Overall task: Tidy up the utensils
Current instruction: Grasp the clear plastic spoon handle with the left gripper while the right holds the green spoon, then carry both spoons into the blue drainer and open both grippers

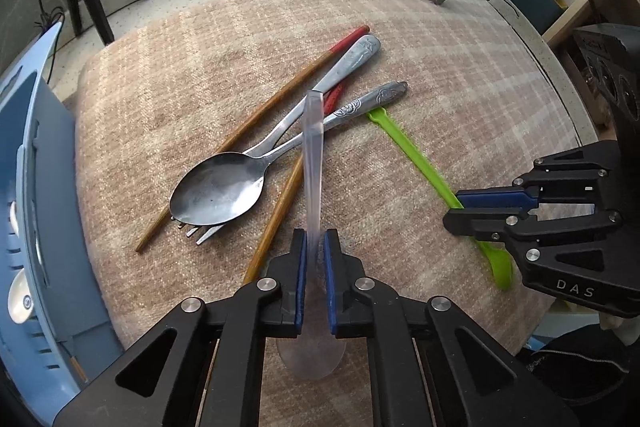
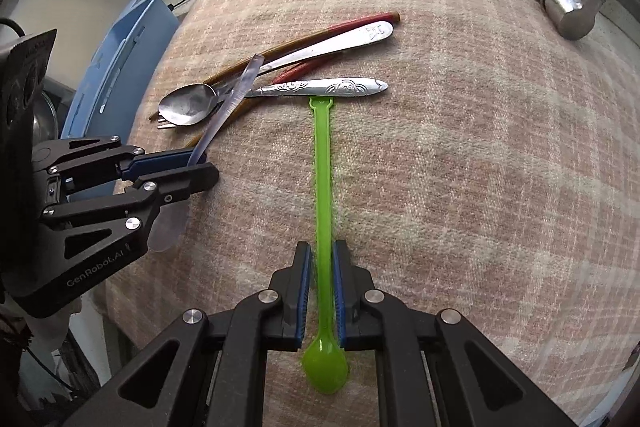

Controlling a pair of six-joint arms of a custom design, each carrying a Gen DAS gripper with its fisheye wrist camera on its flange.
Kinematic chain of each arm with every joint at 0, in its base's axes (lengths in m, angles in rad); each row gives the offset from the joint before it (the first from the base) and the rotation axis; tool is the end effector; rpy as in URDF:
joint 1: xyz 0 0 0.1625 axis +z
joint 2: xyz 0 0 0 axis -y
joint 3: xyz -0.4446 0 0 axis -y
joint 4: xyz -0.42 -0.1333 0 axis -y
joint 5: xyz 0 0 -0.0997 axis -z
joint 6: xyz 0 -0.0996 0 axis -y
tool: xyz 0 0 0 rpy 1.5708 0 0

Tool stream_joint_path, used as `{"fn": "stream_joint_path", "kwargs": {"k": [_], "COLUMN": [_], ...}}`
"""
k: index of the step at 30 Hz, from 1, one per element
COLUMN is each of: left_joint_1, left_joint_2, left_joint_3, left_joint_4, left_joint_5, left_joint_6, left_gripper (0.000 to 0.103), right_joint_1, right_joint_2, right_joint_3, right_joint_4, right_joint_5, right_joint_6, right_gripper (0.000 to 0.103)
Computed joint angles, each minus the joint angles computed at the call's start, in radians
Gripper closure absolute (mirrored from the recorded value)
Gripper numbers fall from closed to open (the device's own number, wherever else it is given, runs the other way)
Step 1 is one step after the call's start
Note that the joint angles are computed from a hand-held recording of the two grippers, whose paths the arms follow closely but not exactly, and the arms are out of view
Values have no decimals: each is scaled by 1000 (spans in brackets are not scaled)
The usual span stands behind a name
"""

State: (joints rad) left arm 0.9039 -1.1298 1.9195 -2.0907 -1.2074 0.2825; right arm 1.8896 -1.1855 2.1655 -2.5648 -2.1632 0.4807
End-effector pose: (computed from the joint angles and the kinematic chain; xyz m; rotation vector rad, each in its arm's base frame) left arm -0.2118 -0.5418 0.1500 1.3049 2.3908 0.2672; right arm 0.2311 -0.4523 0.1445 -0.2143 -2.5735 0.3234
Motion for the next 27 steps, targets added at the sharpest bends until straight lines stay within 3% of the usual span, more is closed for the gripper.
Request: {"fn": "stream_joint_path", "kwargs": {"k": [3,14,19,27], "left_joint_1": [1,9,20,17], "left_joint_2": [-17,-49,-61,-52], "left_joint_3": [11,29,21,0], "left_joint_4": [16,59,54,70], "left_joint_5": [-12,-101,-142,-117], "left_joint_6": [10,-32,-56,-55], "left_gripper": [97,99,99,99], "right_joint_1": [1,-31,-15,0], "right_joint_2": [6,-73,-118,-128], "right_joint_3": [-3,84,122,109], "right_joint_4": [-5,-82,-115,-116], "right_joint_5": [-3,99,88,62], "right_joint_6": [-6,20,53,50], "right_gripper": [96,97,97,97]}}
